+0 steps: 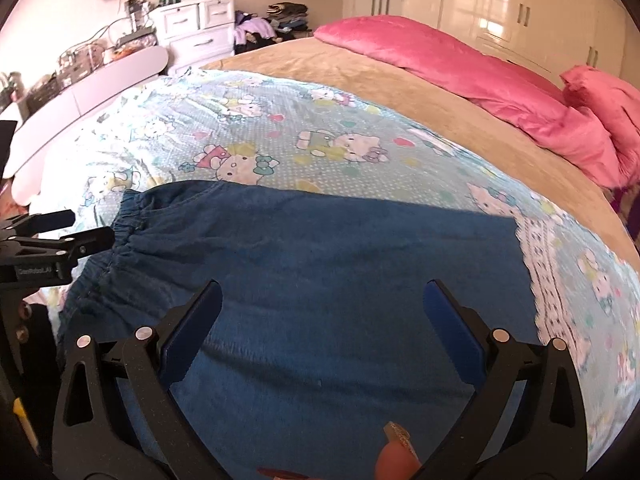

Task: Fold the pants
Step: 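Grasp the waistband of the denim pants with both grippers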

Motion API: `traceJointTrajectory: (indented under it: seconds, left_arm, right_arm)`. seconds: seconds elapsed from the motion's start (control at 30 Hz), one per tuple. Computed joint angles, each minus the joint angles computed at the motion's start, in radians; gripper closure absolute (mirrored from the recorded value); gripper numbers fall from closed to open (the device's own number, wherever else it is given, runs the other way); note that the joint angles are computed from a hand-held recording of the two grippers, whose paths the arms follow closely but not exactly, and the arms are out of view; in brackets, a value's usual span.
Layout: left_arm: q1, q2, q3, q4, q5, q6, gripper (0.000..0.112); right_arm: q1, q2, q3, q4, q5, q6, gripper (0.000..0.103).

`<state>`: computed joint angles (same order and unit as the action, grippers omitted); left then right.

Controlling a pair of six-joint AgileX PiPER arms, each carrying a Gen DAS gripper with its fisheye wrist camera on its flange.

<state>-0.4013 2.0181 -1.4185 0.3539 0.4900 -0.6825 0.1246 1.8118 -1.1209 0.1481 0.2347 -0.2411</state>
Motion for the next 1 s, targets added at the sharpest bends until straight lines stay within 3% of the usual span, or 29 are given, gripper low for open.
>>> traceJointTrajectory:
  seconds: [0.27,0.47,0.6,0.87,0.9,1.0]
  left_arm:
    - [0.042,0.119,-0.146,-0.066,0.061,0.105,0.013]
    - [0.072,0.199,-0.256,-0.119,0.105,0.172,0.013]
    - [0.086,0.255,-0.331,-0.143,0.122,0.214,0.014]
    - [0.08,0.279,-0.357,-0.177,0.078,0.318,0.014]
    - [0.078,0.277,-0.354,-0.176,0.074,0.323,0.016]
    - [0.073,0.267,-0.333,-0.203,0.047,0.369,0.045]
  right_arm:
    - [-0.007,0.159,-0.222,0.08,0.117,-0.103,0.008]
    - [0.01,0.274,-0.388,-0.017,0.194,-0.084,0.008]
    - [0.034,0.317,-0.446,-0.087,0.196,-0.093,0.008]
    - [0.043,0.406,-0.567,0.027,0.254,-0.293,0.008]
    - [0.048,0.415,-0.58,0.011,0.257,-0.286,0.008]
    - [0.054,0.453,-0.638,-0.014,0.288,-0.278,0.008]
